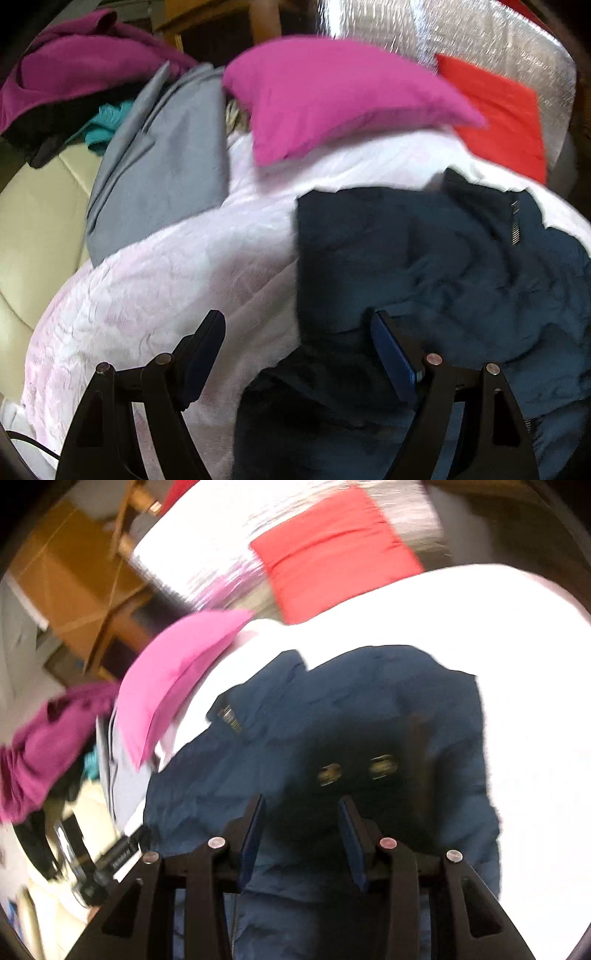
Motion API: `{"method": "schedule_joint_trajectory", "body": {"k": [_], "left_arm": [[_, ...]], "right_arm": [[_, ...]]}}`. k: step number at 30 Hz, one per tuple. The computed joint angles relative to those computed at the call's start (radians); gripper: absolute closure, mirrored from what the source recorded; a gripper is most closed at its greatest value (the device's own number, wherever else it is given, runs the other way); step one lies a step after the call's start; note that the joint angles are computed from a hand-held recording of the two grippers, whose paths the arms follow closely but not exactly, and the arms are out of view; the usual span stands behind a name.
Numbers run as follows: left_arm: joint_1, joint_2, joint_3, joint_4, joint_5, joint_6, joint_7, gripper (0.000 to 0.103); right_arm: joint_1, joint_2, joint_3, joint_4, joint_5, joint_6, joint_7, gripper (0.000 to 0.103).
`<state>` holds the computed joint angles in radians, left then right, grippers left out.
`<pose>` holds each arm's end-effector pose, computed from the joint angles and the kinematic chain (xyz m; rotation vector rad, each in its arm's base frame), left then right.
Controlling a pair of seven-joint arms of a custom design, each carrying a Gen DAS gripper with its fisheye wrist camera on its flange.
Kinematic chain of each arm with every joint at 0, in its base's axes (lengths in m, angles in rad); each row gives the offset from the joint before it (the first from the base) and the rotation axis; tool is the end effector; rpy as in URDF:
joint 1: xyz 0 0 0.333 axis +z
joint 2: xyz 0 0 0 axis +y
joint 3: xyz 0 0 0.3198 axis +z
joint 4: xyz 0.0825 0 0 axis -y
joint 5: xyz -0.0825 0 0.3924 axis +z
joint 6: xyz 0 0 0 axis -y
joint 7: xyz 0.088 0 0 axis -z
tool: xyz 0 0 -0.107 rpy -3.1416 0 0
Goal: Fold large clothes
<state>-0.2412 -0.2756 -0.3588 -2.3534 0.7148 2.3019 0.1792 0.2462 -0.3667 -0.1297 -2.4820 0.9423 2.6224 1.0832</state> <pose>0.4086 -0.2699 0.4570 -2.0465 1.4250 -0.4018 0.4645 0.0331 0.4671 -1.5356 1.7404 0.0364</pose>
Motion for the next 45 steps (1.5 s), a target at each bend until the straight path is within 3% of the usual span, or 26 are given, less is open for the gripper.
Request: {"method": "schedule_joint_trajectory", "body": {"k": [4, 7, 11, 14, 16, 19, 24, 26, 30, 36, 41, 45], "left_arm": [[-0.008, 0.032, 0.003, 0.014, -0.023, -0.022, 0.034, 0.021], [-0.02, 0.036, -0.001, 0.025, -0.015, -0.054, 0.043, 0.021], [-0.025, -0.008, 0.01, -0.007, -0.035, -0.028, 0.032, 0.021], [-0.014, -0.033, 0.001, -0.017, -0.024, -0.018, 0.016, 0.021], [-0.007, -0.042, -0.02, -0.013, 0.003, -0.04, 0.0, 0.021], [-0.009, -0.033, -0.031, -0.002, 0.019, -0.073, 0.001, 0.021], [-0.032, 0.029, -0.021, 0.03, -0.006, -0.103, 0.069, 0.021], [-0.042, 0.038, -0.025, 0.042, 0.013, -0.132, 0.074, 0.021], [-0.052, 0.006, -0.008, 0.022, 0.0, -0.1, 0.069, 0.021], [-0.046, -0.029, -0.023, 0.012, 0.022, -0.076, 0.051, 0.021], [-0.056, 0.023, -0.031, 0.045, 0.01, -0.128, 0.099, 0.021], [-0.075, 0.036, -0.037, 0.056, 0.03, -0.169, 0.093, 0.021]], "right_arm": [[-0.028, 0.021, -0.016, 0.018, -0.046, -0.085, 0.024, 0.06], [-0.047, 0.06, 0.011, 0.027, -0.103, -0.13, 0.076, 0.059], [-0.055, 0.062, 0.012, 0.018, -0.079, -0.137, 0.066, 0.065], [-0.057, 0.032, -0.002, 0.006, -0.013, -0.103, 0.024, 0.064], [-0.042, 0.008, -0.012, -0.014, 0.087, -0.013, -0.027, 0.063], [-0.012, 0.017, -0.044, -0.009, 0.249, 0.026, -0.123, 0.063], [-0.033, 0.12, -0.037, 0.043, 0.421, -0.015, -0.198, 0.063], [-0.054, 0.154, -0.014, 0.05, 0.468, 0.011, -0.206, 0.064], [-0.113, 0.144, -0.005, 0.039, 0.544, -0.058, -0.228, 0.064], [-0.145, 0.06, 0.015, 0.01, 0.403, -0.103, -0.146, 0.063], [-0.119, 0.012, 0.042, -0.01, 0.206, -0.134, -0.046, 0.063], [-0.089, 0.061, 0.063, -0.013, 0.056, -0.118, 0.059, 0.064]]}}
